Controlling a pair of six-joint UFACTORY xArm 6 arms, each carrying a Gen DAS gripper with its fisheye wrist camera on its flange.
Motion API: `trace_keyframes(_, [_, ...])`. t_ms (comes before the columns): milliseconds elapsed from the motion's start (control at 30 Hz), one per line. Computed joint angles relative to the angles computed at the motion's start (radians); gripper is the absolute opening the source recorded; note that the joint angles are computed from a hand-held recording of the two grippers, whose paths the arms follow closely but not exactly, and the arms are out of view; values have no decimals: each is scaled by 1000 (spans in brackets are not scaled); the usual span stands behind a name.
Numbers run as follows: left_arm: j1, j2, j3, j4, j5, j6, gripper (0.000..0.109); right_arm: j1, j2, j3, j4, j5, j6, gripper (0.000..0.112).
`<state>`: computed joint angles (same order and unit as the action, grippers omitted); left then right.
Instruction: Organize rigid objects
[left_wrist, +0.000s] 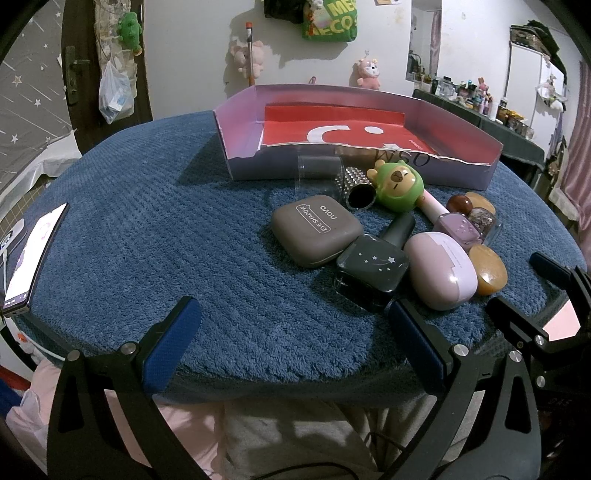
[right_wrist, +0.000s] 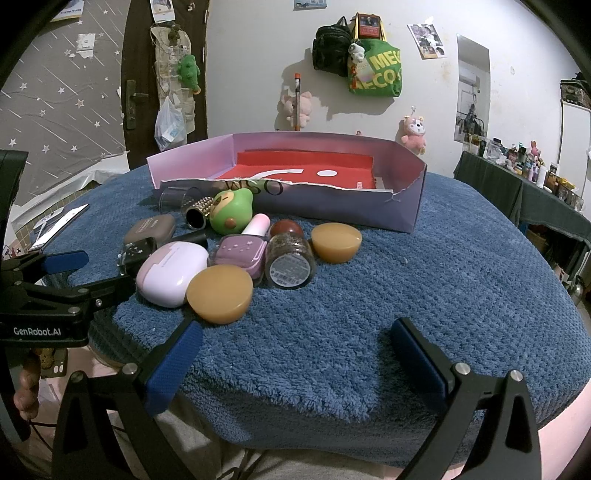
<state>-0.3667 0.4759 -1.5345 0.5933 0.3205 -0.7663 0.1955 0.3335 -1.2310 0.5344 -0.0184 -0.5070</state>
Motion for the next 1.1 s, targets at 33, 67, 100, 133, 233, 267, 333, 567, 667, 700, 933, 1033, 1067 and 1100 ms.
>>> trace_keyframes(33, [0, 0, 0, 0, 0, 0, 103, 1, 1, 0, 5, -2, -5, 103])
trace_keyframes(67, [0, 0, -1, 0, 0, 0, 103, 0, 0, 0, 0, 1, 0, 103])
trace_keyframes(100, [0, 0, 0, 0, 0, 0, 103, 0, 0, 0, 0, 1, 0, 103])
trace_keyframes(133, [0, 0, -1, 0, 0, -1, 103, 0, 1, -1, 0, 0, 0, 103])
trace_keyframes(233, [0, 0, 0, 0, 0, 0, 103, 1, 1, 0, 1, -1, 0, 103])
trace_keyframes(267, [0, 0, 0, 0, 0, 0, 103, 0, 1, -1, 1, -1, -2, 103])
trace_keyframes(333, [0, -1, 1, 5, -1, -5, 103, 0, 2, -1, 2, -1, -2, 103])
trace_keyframes(567, [0, -2, 3, 8, -2, -8, 103, 3, -5, 3, 21, 4, -20, 103])
trace_keyframes(667, [0, -2, 3, 7, -2, -7, 103, 2, -9, 4, 20, 10, -19, 102])
trace_keyframes(700, [0, -3, 3, 5, -3, -4, 103, 2, -11, 5, 21, 12, -21, 102])
trace_keyframes(933, [4, -18, 26, -46, -25, 62, 99, 13, -26, 6, 104, 32, -117, 92])
trace_keyframes(1033, [8, -26, 36, -65, -36, 89, 94, 15, -29, 5, 111, 38, -128, 91])
trace_keyframes(1067, [9, -26, 37, -68, -37, 94, 93, 17, -29, 3, 120, 41, -138, 90])
trace_keyframes(1100, [9, -25, 37, -80, -38, 105, 92, 18, -30, 1, 137, 44, -155, 89])
